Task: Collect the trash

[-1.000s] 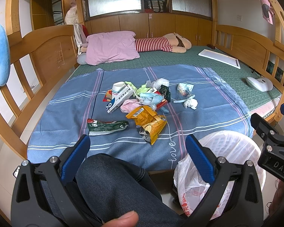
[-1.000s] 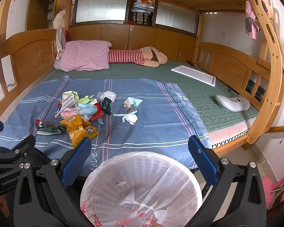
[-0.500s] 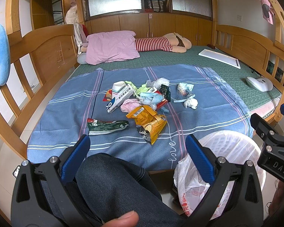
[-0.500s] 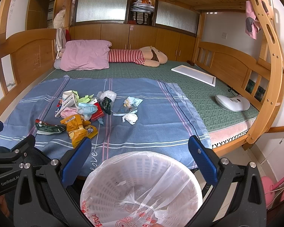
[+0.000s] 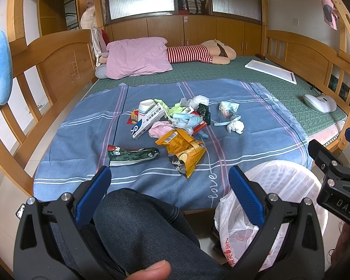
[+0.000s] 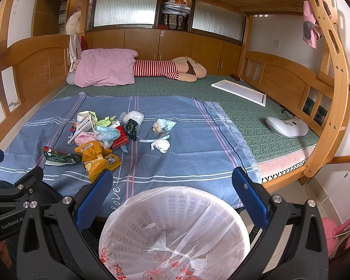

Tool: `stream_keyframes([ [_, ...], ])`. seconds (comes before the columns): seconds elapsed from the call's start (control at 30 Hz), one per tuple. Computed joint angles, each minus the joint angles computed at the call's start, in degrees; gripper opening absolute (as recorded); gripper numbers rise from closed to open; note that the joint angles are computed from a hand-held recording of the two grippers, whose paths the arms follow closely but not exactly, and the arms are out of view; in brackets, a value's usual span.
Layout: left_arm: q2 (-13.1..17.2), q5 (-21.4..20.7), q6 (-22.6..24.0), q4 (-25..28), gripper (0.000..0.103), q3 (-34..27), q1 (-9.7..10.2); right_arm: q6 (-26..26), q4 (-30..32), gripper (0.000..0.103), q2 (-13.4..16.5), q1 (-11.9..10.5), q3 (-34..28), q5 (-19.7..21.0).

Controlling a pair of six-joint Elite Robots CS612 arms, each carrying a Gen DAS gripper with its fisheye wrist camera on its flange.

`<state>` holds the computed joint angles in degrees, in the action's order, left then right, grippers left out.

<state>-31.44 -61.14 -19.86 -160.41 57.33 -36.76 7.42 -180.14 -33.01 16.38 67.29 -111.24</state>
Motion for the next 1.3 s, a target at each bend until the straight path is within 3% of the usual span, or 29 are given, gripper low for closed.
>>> stream_keyframes([
  [1.3, -0.07, -0.07, -0.32, -0.25, 0.100, 0.75, -0.20, 0.28, 0.41, 0.100, 0.10, 0.02, -0.06, -0.01],
])
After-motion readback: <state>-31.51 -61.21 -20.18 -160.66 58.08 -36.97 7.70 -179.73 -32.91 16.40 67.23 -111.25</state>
